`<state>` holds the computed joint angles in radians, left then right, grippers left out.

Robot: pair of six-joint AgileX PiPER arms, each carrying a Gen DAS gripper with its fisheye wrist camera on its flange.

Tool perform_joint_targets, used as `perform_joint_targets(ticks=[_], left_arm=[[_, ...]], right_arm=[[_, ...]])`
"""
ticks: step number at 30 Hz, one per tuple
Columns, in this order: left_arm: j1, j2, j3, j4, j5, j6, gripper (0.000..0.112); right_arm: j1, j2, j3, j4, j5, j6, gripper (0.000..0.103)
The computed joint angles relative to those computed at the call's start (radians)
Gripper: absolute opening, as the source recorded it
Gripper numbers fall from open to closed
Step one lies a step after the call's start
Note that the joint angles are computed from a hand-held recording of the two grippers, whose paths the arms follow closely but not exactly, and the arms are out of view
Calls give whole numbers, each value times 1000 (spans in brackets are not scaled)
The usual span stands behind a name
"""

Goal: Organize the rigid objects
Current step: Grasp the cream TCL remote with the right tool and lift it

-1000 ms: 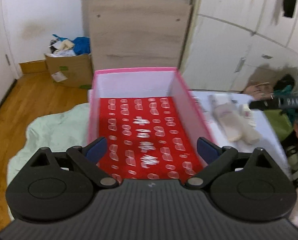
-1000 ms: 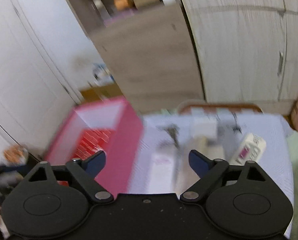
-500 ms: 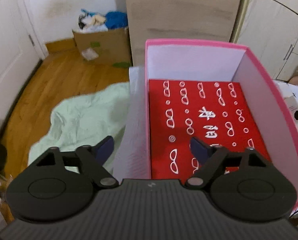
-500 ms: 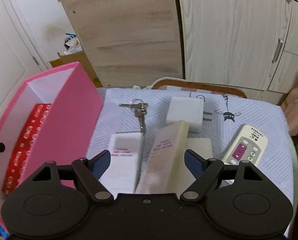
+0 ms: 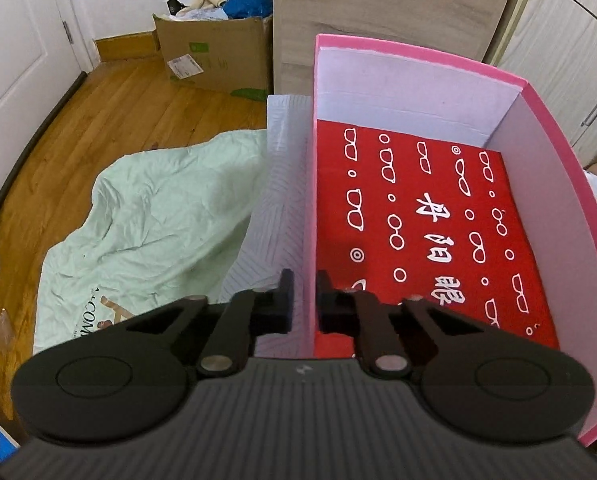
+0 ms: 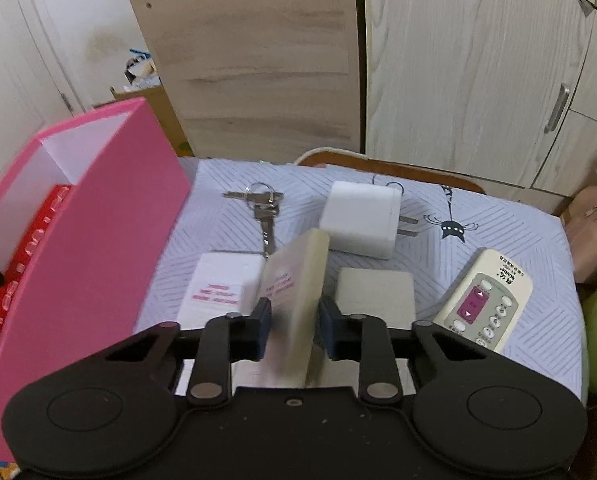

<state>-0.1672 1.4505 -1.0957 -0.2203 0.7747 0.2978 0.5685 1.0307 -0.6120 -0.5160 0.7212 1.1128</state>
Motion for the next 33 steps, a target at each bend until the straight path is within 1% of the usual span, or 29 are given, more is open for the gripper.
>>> perform_joint_targets(ticks=[2,5,9,12,15,17,18,20,23,26,30,33], left_arm=[[-6,-9,4,3,-6,-16,4],[-22,-15,4,26,-11,-47,4],[-30,-20,11,29,-33,-51,4],[-29,-21,21,14,-56,-43,4],[-22,-16,20,-5,-60,-29,4],[-12,-9,12,-21,-53,-23,4],[-3,-6,12,-33,-53,-12,4],[-10,-6,8,-16,-49,-42,4],[-41,-11,5,38,-49,-100,4],[-50,-6,-7,52,-35,-126,4],[-56,-6,-16,63,-25,-125,3],[-49,-10,-17,46,-8,-96,3]], right_arm=[[9,-20,-5,5,-3,8,21],[34,-9,-23,2,3,31,21],[99,59,-65,-56,39,74,22],[93,99,-88,-19,33,34,26],[110,156,-112,-31,62,53,28],[108,194,-118,-41,60,55,29],[104,211,-119,-45,57,58,26],[127,226,-122,-91,90,85,21],[144,202,-133,-103,120,118,20],[246,176,-168,-186,212,197,20],[392,141,-234,-279,312,313,20],[514,129,-291,-374,359,399,20]])
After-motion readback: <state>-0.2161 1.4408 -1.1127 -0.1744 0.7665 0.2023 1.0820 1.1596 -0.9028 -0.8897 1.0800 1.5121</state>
